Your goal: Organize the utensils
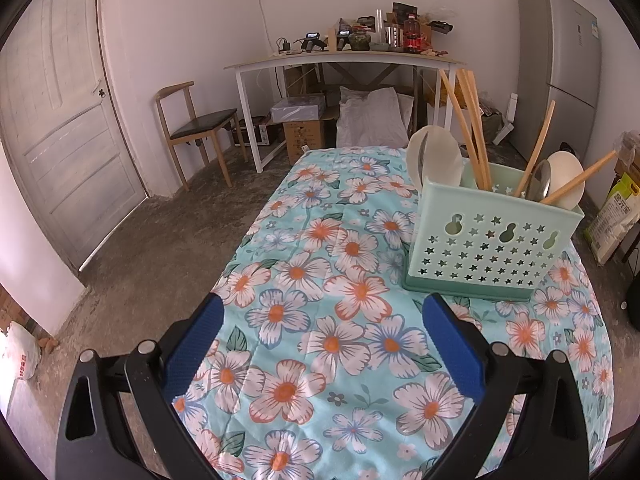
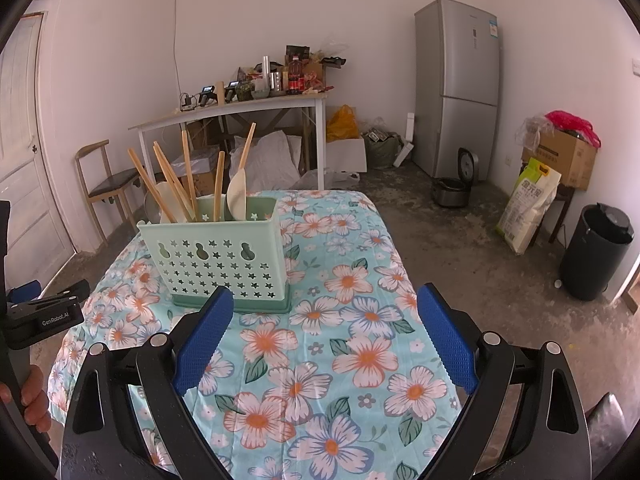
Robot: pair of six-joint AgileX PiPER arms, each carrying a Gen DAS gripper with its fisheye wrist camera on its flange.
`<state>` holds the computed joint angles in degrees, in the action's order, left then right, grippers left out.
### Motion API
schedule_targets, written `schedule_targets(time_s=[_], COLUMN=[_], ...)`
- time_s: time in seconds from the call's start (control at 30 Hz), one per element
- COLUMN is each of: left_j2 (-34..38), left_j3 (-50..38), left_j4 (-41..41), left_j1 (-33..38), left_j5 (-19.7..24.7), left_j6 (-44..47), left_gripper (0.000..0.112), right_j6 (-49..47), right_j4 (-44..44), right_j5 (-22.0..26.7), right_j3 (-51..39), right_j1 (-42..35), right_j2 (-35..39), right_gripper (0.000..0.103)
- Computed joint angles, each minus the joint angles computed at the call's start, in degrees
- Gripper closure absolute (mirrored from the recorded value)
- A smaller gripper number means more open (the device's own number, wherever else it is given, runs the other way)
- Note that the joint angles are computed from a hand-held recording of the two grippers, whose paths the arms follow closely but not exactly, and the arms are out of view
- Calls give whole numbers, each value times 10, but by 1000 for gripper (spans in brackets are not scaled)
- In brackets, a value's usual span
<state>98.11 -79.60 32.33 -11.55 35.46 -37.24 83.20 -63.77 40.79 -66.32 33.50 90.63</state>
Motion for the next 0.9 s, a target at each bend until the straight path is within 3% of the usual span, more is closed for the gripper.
schedule_targets(time_s=[0.9], left_j2=[1], left_j3=[-2], left_j4=[-1], left_j1=[0], left_j5=[1], left_j6=[0], left_gripper=[15], right_j6=[-10], right_j4=[9], right_j5=[4], right_j3=[-7], right_j1=[3], right_j2=[-1], right_gripper=[14])
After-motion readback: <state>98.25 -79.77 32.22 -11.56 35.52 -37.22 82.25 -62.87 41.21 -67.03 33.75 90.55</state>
